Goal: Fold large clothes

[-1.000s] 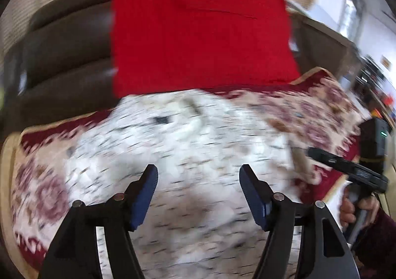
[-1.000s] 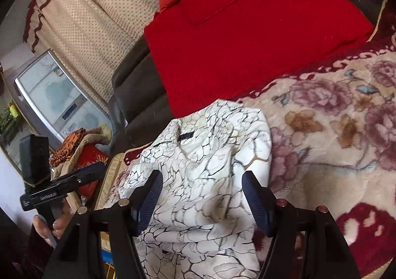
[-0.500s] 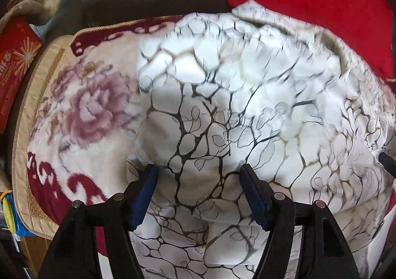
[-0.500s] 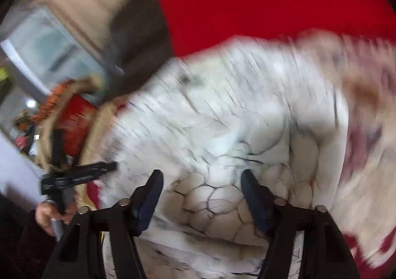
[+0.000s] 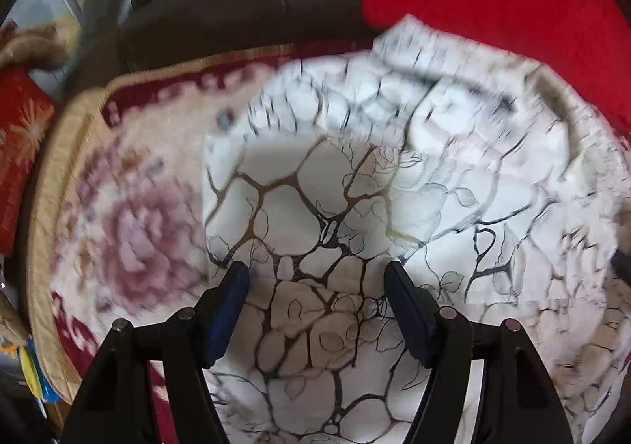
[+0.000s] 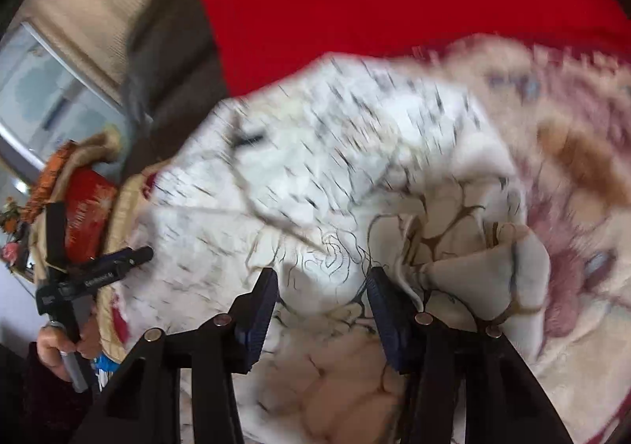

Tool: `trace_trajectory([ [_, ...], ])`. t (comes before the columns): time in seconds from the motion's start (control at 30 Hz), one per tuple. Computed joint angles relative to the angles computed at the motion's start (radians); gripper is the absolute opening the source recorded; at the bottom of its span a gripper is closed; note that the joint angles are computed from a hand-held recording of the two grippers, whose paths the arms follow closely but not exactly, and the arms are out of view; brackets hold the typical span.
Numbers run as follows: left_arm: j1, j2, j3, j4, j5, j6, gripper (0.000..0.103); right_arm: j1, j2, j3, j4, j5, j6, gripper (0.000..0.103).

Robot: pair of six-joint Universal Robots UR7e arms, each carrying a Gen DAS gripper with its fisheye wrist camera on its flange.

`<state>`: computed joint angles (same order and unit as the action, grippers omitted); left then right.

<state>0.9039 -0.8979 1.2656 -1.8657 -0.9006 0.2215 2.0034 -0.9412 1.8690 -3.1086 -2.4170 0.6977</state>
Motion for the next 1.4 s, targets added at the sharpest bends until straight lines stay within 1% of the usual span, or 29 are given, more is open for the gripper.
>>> trace_trajectory([
  [0.03, -0.001, -0.009, 0.016, -0.023, -0.001, 0.007, 0.072, 0.006, 0.008, -0.004, -0.014, -0.014, -0.014, 0.052],
  [0.1, -0.009, -0.028, 0.033, -0.032, -0.006, 0.023, 0.072, 0.028, 0.008, -0.018, 0.005, -0.036, -0.019, 0.052],
  [0.17, -0.016, -0.058, 0.05, -0.04, -0.033, 0.022, 0.072, 0.047, 0.006, -0.022, -0.008, -0.047, -0.025, 0.052],
  [0.23, -0.018, -0.099, 0.075, -0.065, -0.079, 0.029, 0.072, 0.07, 0.007, -0.009, -0.08, -0.051, -0.053, 0.052],
  [0.27, -0.018, -0.116, 0.093, -0.07, -0.087, 0.033, 0.073, 0.082, 0.01, -0.002, -0.124, -0.047, -0.07, 0.053],
  [0.3, -0.02, -0.127, 0.103, -0.067, -0.085, 0.035, 0.073, 0.092, 0.013, 0.005, -0.15, -0.04, -0.08, 0.053],
  [0.33, -0.023, -0.146, 0.133, -0.069, -0.075, 0.046, 0.073, 0.098, 0.018, 0.004, -0.149, -0.035, -0.079, 0.054],
  [0.37, -0.026, -0.159, 0.157, -0.076, -0.065, 0.058, 0.073, 0.103, 0.019, 0.007, -0.133, -0.03, -0.07, 0.054],
  [0.43, -0.029, -0.177, 0.211, -0.103, -0.029, 0.104, 0.074, 0.1, 0.021, 0.021, -0.063, -0.016, -0.025, 0.055],
  [0.5, -0.038, -0.193, 0.253, -0.126, 0.002, 0.127, 0.074, 0.091, 0.021, 0.04, -0.04, -0.002, 0.006, 0.055],
  [0.57, -0.047, -0.205, 0.247, -0.103, -0.003, 0.12, 0.074, 0.1, 0.024, 0.032, -0.034, -0.018, 0.013, 0.055],
  [0.6, -0.046, -0.214, 0.232, -0.081, -0.029, 0.111, 0.074, 0.109, 0.016, 0.022, -0.003, -0.019, 0.027, 0.055],
  [0.67, -0.041, -0.239, 0.212, -0.058, -0.074, 0.101, 0.074, 0.123, 0.006, 0.015, 0.001, -0.02, 0.015, 0.059],
  [0.73, -0.032, -0.265, 0.203, -0.046, -0.09, 0.095, 0.074, 0.147, 0.002, 0.017, -0.018, -0.043, -0.002, 0.067],
  [0.8, -0.013, -0.305, 0.196, -0.018, -0.105, 0.083, 0.075, 0.169, -0.004, 0.032, -0.042, -0.05, -0.012, 0.068],
  [0.87, 0.01, -0.339, 0.192, 0.011, -0.107, 0.077, 0.075, 0.189, -0.018, 0.058, -0.051, -0.053, -0.001, 0.072],
  [1.0, 0.072, -0.416, 0.199, 0.073, -0.082, 0.079, 0.076, 0.233, -0.054, 0.116, -0.017, -0.078, 0.071, 0.074],
  [1.03, 0.091, -0.44, 0.202, 0.096, -0.076, 0.074, 0.078, 0.245, -0.065, 0.129, 0.01, -0.086, 0.101, 0.074],
  [1.1, 0.125, -0.469, 0.209, 0.127, -0.087, 0.065, 0.079, 0.27, -0.081, 0.151, 0.072, -0.107, 0.165, 0.074],
  [1.13, 0.147, -0.486, 0.211, 0.153, -0.103, 0.051, 0.08, 0.284, -0.089, 0.162, 0.101, -0.113, 0.198, 0.074],
  [1.23, 0.187, -0.519, 0.227, 0.216, -0.126, 0.015, 0.08, 0.318, -0.102, 0.182, 0.177, -0.132, 0.281, 0.074],
  [1.3, 0.216, -0.546, 0.248, 0.236, -0.168, 0.014, 0.08, 0.338, -0.111, 0.191, 0.222, -0.13, 0.325, 0.074],
  [1.33, 0.234, -0.559, 0.26, 0.244, -0.206, 0.015, 0.08, 0.345, -0.114, 0.194, 0.239, -0.126, 0.339, 0.074],
  [1.4, 0.264, -0.573, 0.27, 0.266, -0.258, 0.019, 0.08, 0.361, -0.123, 0.197, 0.278, -0.106, 0.368, 0.074],
])
